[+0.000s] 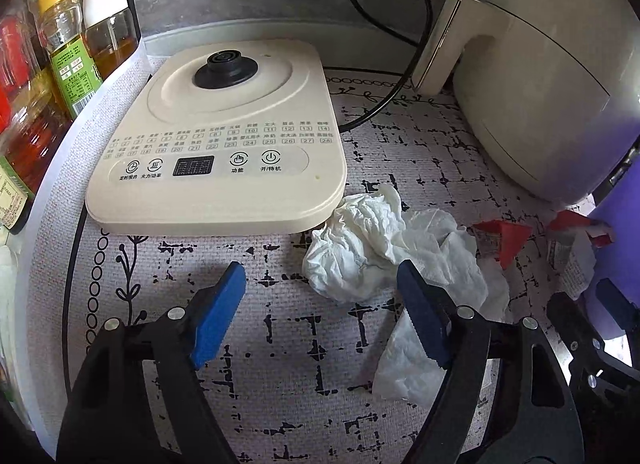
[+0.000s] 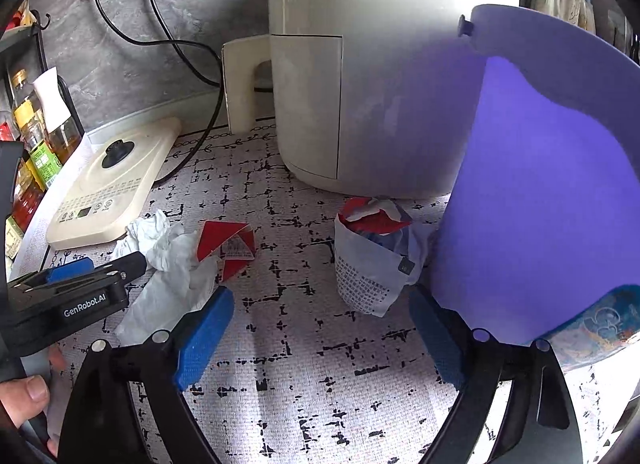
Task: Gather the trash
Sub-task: 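Move both tools back to the white tissues and red-and-white paper cup, then grasp the white tissue with the left tool while the right tool grasps the red-and-white paper cup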
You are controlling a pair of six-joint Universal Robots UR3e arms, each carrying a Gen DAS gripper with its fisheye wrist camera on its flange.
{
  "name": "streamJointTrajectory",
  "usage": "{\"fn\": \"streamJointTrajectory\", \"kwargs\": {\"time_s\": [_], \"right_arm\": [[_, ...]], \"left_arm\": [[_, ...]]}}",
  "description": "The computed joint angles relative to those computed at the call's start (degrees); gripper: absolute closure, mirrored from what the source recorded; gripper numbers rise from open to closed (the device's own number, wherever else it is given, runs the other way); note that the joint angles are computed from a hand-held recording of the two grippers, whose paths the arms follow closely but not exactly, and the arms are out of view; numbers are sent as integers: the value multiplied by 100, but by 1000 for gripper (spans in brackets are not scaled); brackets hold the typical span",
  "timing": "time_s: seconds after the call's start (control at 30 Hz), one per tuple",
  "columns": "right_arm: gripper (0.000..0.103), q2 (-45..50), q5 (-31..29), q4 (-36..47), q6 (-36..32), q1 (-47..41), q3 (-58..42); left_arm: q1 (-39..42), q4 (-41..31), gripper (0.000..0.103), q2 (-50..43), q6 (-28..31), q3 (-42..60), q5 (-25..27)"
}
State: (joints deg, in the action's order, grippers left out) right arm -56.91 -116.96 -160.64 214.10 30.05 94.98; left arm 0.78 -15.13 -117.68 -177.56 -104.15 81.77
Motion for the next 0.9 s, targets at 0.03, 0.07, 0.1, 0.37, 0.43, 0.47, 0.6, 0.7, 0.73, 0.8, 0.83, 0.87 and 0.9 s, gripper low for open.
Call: {"fn": "streamJointTrajectory", "kwargs": {"time_s": [0.03,0.07,0.1,0.37,0.43,0.47,0.6,0.7,0.73,0.8,0.83,0.87,0.9], "right_arm": [[20,36,-74,124,87,12,-80],[20,88,-118,236,133,26,-178],[20,142,-133,319,145,24,-262],[60,406,17,698,354,-176,-592],[83,410,64,708,349,-205,-550],[87,401,91,690,341,-210,-515],[98,334,134,451,247,-147,-326],[97,215,92,209,201,-64,-138],[96,183,36,164,189,-37,-125],[67,130,-204,187,154,78,-179],[43,130,-352,102,122,150,-201],[41,157,-540,64,75,232,-265],[41,189,-679,108,-9,296,-379]], "left_arm": [[-20,14,27,-21,11,19,34],[-39,28,28,-51,5,48,66],[-49,44,33,-59,-4,59,96],[59,-74,93,-37,-10,127,17],[64,7,96,16,15,43,29],[75,54,97,44,26,-4,12],[122,265,97,225,29,-288,-42],[180,404,97,402,35,-493,-120],[204,454,97,478,37,-574,-158],[265,497,97,597,46,-651,-241],[294,502,97,663,46,-691,-289],[317,478,97,721,40,-695,-333],[340,487,97,784,38,-728,-367]]}}
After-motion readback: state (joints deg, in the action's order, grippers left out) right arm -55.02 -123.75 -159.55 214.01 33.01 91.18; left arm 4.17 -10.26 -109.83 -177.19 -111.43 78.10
